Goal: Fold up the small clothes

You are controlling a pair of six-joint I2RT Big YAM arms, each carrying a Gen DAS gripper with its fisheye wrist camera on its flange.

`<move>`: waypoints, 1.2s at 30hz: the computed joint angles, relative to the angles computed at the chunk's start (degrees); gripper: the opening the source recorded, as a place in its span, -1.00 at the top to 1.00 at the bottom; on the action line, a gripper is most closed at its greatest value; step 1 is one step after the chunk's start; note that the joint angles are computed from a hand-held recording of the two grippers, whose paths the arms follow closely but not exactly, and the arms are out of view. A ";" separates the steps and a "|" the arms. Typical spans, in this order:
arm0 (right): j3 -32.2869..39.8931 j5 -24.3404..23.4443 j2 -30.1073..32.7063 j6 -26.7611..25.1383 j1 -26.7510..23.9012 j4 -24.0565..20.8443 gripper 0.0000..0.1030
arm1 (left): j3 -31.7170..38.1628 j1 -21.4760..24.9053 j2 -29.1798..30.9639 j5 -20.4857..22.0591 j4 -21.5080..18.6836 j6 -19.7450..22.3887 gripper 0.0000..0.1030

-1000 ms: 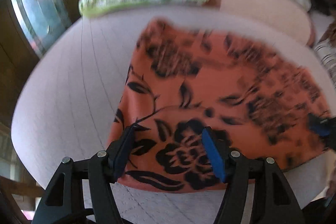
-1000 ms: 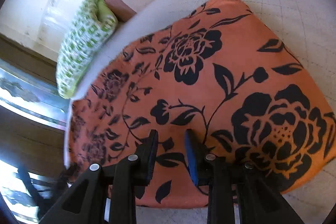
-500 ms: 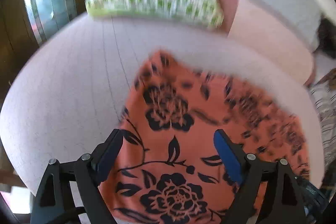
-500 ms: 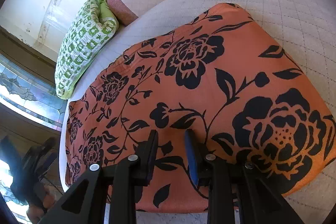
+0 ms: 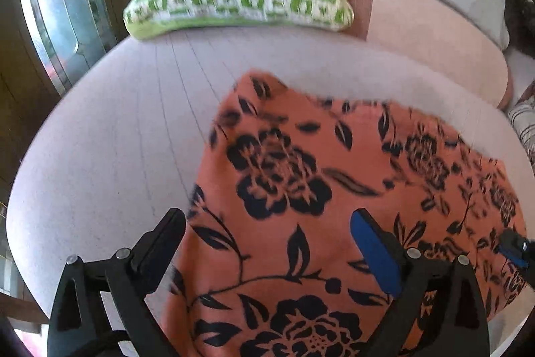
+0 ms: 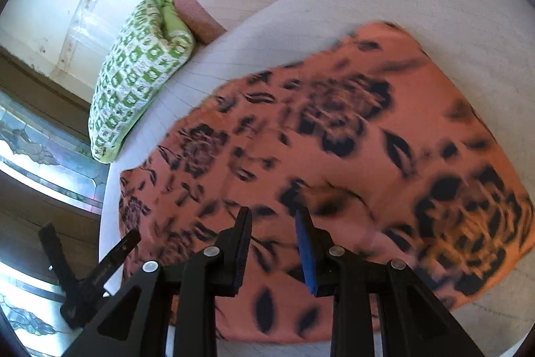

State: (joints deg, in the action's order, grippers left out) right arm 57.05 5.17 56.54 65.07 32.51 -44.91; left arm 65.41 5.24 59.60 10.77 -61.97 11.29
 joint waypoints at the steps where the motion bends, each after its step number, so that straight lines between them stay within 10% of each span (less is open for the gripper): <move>1: 1.88 0.41 1.48 -1.32 -0.02 -0.50 0.41 | 0.87 0.92 1.03 0.16 0.46 -0.26 -0.92; 13: 25.32 -11.76 27.44 -10.62 -1.02 -0.30 0.41 | 2.75 8.04 7.59 -1.65 -2.64 -1.40 -0.92; 17: 30.66 -9.31 34.20 -11.37 -0.77 -0.99 0.40 | 3.13 8.44 9.13 -0.46 -2.69 -2.05 -0.95; 28: 30.08 -9.54 32.29 -11.53 -1.01 7.62 0.37 | 2.75 6.34 8.14 -4.24 -0.01 -2.53 -0.95; 32: 36.31 -10.14 38.24 -13.98 0.54 -0.70 0.35 | 1.31 4.19 6.86 -7.68 2.86 -1.67 -0.95; 36: 31.18 -11.55 33.82 -9.64 -0.08 4.22 0.35 | 0.92 2.91 6.30 -10.46 5.31 -1.54 -0.95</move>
